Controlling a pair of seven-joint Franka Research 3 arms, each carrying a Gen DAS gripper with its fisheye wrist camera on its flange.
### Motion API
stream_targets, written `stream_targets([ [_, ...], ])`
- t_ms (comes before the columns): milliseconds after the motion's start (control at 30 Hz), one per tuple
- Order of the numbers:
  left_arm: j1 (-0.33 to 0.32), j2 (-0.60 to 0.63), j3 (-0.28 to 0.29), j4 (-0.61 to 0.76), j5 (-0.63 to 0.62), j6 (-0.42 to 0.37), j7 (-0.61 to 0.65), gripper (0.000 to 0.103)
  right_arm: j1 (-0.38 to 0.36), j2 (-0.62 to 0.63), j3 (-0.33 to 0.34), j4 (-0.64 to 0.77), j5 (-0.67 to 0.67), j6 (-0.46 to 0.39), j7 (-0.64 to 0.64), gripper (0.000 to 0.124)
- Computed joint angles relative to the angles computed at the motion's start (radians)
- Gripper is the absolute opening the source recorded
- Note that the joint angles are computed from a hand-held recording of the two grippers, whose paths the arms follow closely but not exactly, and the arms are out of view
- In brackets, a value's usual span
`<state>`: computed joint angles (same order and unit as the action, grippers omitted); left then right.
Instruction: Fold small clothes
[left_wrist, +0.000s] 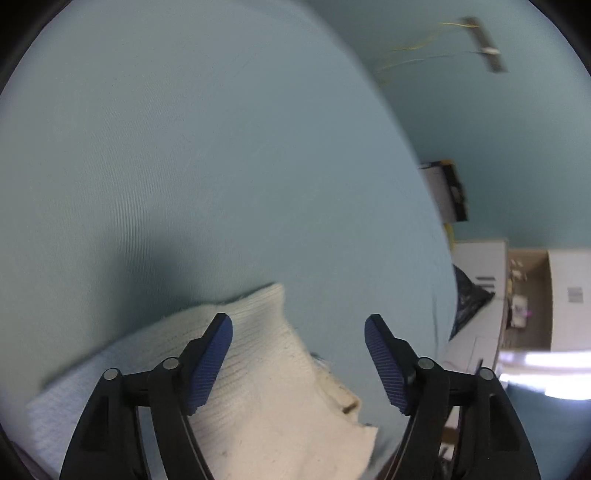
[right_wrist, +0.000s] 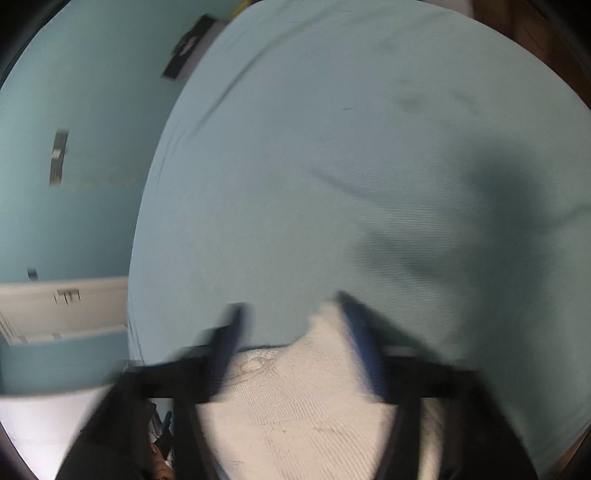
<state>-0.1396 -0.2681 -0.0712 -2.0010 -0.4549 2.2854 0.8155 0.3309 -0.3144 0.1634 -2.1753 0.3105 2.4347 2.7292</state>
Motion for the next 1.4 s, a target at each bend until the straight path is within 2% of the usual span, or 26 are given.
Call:
stream_targets([
  [33,0.002,-0.012,-0.002,0.03,0.04,-0.051,0.019,0.074,-0.012,-0.028,0.008,-0.011,-0.033,-0.029,0.026,0.071],
  [67,0.002,-0.028,-0.005,0.034,0.065,-0.08,0.029,0.074,-0.02,-0.058,0.013,-0.004,-0.081,-0.106,0.015,0.071],
  [233,-0.016,-0.18,0.016,0.012,0.116,-0.218,0.119,0.075,0.006,-0.17,0.037,0.013,-0.167,-0.416,-0.117,0.071],
  [300,-0.028,-0.281,0.034,-0.045,0.123,-0.27,0.161,0.081,0.023,-0.236,0.06,-0.032,-0.155,-0.479,-0.125,0.071],
  [333,-0.038,-0.326,0.043,-0.076,0.12,-0.288,0.18,0.086,0.039,-0.281,0.066,-0.075,-0.124,-0.48,-0.127,0.071],
  [467,-0.062,-0.46,0.064,-0.176,0.133,-0.363,0.213,0.087,0.104,-0.418,0.084,-0.275,0.042,-0.285,-0.137,0.071],
  [533,-0.065,-0.499,0.068,-0.211,0.161,-0.439,0.223,0.087,0.126,-0.403,0.104,-0.307,0.088,-0.204,-0.145,0.071],
  [600,-0.065,-0.521,0.069,-0.241,0.177,-0.473,0.234,0.087,0.123,-0.342,0.103,-0.277,0.086,-0.187,-0.155,0.071],
  [667,-0.066,-0.536,0.07,-0.275,0.194,-0.482,0.26,0.087,0.11,-0.259,0.108,-0.212,0.049,-0.205,-0.161,0.071],
  [800,-0.061,-0.537,0.065,-0.319,0.204,-0.454,0.285,0.087,0.044,-0.098,0.143,-0.03,-0.149,-0.284,-0.116,0.071],
  [867,-0.063,-0.542,0.077,-0.34,0.186,-0.447,0.289,0.087,0.03,-0.011,0.137,0.039,-0.222,-0.292,-0.099,0.071],
  [967,-0.064,-0.546,0.09,-0.364,0.164,-0.446,0.305,0.087,0.05,0.107,0.102,0.108,-0.241,-0.257,-0.106,0.071],
  [1033,-0.059,-0.554,0.095,-0.378,0.162,-0.441,0.316,0.087,0.071,0.143,0.085,0.124,-0.249,-0.234,-0.11,0.071],
  [1067,-0.054,-0.56,0.098,-0.379,0.165,-0.449,0.319,0.087,0.078,0.182,0.091,0.151,-0.3,-0.227,-0.094,0.071],
  [1100,-0.048,-0.564,0.098,-0.383,0.166,-0.45,0.318,0.087,0.089,0.199,0.095,0.17,-0.354,-0.242,-0.069,0.062],
  [1133,-0.043,-0.567,0.098,-0.385,0.166,-0.448,0.315,0.087,0.102,0.229,0.102,0.201,-0.422,-0.266,-0.043,0.039],
  [1200,-0.031,-0.581,0.1,-0.391,0.17,-0.451,0.306,0.087,0.135,0.257,0.094,0.229,-0.454,-0.272,-0.04,0.019],
  [1233,-0.027,-0.587,0.099,-0.39,0.173,-0.453,0.3,0.087,0.153,0.273,0.1,0.259,-0.523,-0.31,-0.013,0.013],
  [1400,-0.018,-0.619,0.095,-0.388,0.192,-0.455,0.285,0.087,0.242,0.307,0.113,0.388,-0.802,-0.457,0.047,0.009],
])
